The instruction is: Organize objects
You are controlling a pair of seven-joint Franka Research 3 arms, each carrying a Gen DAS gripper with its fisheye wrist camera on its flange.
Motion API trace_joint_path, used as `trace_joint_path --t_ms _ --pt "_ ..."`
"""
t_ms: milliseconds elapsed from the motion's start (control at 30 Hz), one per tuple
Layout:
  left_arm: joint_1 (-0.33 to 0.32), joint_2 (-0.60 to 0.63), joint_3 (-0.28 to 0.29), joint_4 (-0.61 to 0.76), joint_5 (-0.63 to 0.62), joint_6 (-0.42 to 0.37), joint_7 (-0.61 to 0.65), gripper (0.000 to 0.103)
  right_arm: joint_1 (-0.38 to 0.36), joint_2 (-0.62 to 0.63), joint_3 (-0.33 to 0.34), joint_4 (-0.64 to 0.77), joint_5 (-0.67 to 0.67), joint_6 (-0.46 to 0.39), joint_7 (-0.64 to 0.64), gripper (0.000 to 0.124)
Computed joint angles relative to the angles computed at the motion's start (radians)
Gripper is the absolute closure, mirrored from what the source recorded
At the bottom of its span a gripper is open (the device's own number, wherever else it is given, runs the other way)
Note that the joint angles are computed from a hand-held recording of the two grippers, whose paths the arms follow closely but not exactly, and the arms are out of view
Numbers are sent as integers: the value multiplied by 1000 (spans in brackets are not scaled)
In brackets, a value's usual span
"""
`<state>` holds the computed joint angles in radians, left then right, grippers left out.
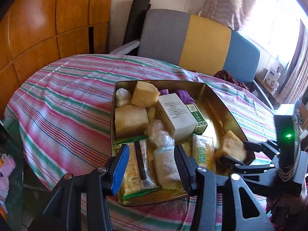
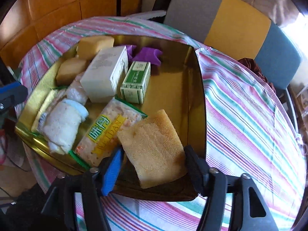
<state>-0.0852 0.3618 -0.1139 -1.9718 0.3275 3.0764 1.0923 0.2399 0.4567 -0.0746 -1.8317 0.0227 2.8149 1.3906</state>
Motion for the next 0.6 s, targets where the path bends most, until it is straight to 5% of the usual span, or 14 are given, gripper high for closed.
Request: trace_joint_path --t_ms 233,300,467,600 --pt "-220 -31 260 -4 257 6 -272 54 -47 -58 59 -85 134 158 -27 38" --pt "-251 -41 298 -6 331 11 -344 53 -35 -75 50 -109 148 199 -15 36" --pt "-289 -67 352 -17 493 42 -518 35 22 -112 0 -169 152 297 44 31" --pt "-405 -84 473 7 739 -14 -797 31 148 -141 -130 -221 109 353 142 30"
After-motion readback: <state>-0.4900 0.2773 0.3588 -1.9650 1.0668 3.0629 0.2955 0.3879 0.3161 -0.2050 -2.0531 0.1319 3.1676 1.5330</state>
